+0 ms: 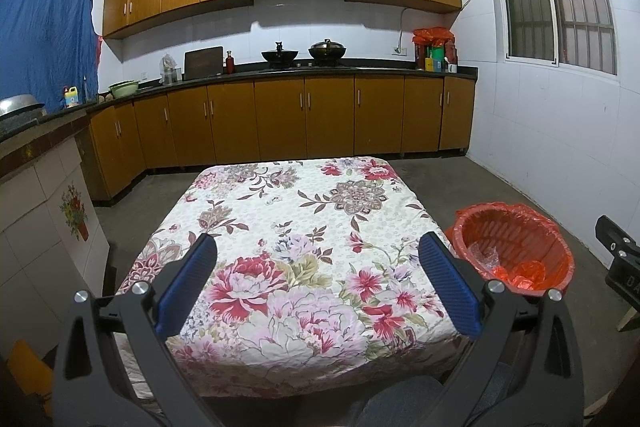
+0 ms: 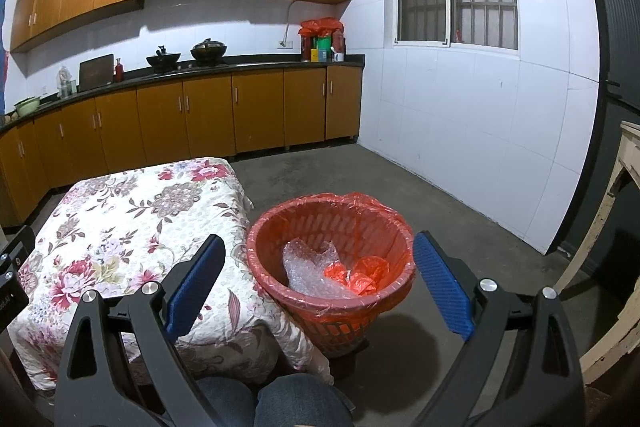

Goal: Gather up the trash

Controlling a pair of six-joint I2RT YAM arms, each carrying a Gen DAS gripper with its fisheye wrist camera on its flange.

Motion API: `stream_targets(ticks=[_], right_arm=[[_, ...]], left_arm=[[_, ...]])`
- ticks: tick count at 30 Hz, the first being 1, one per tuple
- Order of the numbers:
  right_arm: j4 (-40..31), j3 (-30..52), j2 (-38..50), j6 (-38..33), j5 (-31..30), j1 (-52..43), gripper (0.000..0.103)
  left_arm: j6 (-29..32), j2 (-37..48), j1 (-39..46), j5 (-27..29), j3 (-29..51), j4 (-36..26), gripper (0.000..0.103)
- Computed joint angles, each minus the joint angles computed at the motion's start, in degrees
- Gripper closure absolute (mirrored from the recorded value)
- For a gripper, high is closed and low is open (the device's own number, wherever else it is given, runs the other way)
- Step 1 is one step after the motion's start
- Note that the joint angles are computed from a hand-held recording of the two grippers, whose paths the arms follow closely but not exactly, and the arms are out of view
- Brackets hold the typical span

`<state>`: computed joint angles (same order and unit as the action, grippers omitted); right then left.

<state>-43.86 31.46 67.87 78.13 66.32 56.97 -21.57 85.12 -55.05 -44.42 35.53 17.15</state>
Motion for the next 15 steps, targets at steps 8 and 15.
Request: stream_targets(ticks=[8,15], right_arm=[[-0.1,0.1,0.1,0.2,0.0,0.1,0.009],[-0.1,0.0,-0.1,0.0,0.0,0.0,0.009]], left_arm=[[-0.3,0.0,-0.2,-0.1,0.1,-0.3,0.004],[-0.3,-0.1,-0.1,0.0,0.0,-0.2,0.004]])
